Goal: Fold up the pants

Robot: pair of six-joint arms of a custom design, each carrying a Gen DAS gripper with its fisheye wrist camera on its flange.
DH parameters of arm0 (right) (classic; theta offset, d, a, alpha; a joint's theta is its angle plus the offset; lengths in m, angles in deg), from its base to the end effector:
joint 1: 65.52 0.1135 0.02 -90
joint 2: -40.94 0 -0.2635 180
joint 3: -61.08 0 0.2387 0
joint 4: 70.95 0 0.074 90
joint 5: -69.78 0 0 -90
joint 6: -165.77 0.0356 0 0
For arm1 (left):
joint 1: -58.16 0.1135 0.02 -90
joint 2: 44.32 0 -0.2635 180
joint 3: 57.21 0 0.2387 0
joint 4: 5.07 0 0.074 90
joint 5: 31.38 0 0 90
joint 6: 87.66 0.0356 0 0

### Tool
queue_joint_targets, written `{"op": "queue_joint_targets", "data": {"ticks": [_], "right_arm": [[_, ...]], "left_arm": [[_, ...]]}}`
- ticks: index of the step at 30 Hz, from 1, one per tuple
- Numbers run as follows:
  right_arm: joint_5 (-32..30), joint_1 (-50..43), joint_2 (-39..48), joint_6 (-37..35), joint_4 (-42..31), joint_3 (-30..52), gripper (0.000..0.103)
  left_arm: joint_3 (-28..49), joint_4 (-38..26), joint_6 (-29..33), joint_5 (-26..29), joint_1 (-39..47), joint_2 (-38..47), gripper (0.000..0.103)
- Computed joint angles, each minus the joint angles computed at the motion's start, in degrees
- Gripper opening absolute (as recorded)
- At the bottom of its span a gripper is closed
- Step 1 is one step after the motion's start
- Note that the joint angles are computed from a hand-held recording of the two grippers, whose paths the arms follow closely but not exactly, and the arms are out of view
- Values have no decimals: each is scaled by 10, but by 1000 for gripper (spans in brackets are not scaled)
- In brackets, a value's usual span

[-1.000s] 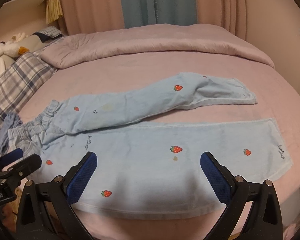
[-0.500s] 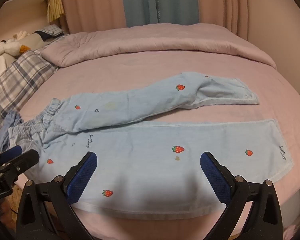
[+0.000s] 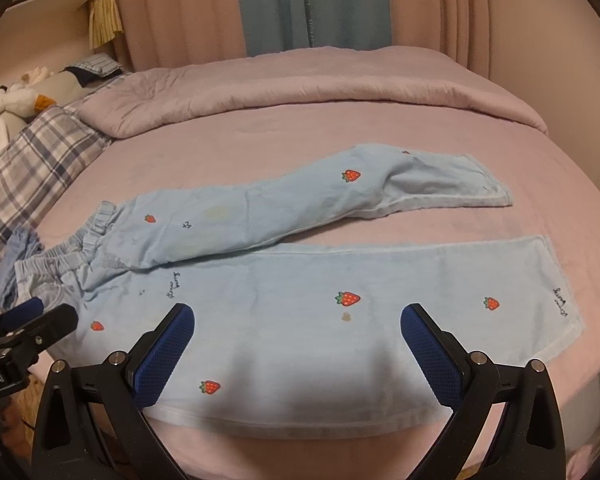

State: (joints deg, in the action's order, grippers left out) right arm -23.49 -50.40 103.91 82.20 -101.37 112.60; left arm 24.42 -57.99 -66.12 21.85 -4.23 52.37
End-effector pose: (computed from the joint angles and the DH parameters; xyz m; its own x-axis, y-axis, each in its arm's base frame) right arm 0.2078 0.0582 0.2277 -0.6740 -0.0663 -0.7357 -0.2274 0.9662 0.1212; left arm 0.1670 -0.2734 0.2181 -0.7212 -0.2287 -0.6538 -0.1772 0.9734 -0.1450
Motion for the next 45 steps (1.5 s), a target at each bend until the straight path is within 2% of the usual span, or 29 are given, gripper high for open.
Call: {"op": "queue_joint_targets", "data": {"ticks": [5,13,36,39,40,45], "right_arm": [[4,1,4,2,0,1,102],[1,-3,8,1,1,-1,102],[0,-18,10,0,2,-4,102],[-1,-21,10,-1,2,-5,102],[0,-21,10,-1,2,-6,102],[0,-22,12,-1,0,-4,102]], "left_arm": [[-24,36,9,-38,-2,-5,100],[-50,56,8,-38,4,-21,100],[-77,49,-12,-11,23,-39,100],[-83,39,-24,-10,27,-46,100],[-82,32,-44,-34,25,-40,100],[-107,27,-57,-32,35,-59,100]]}}
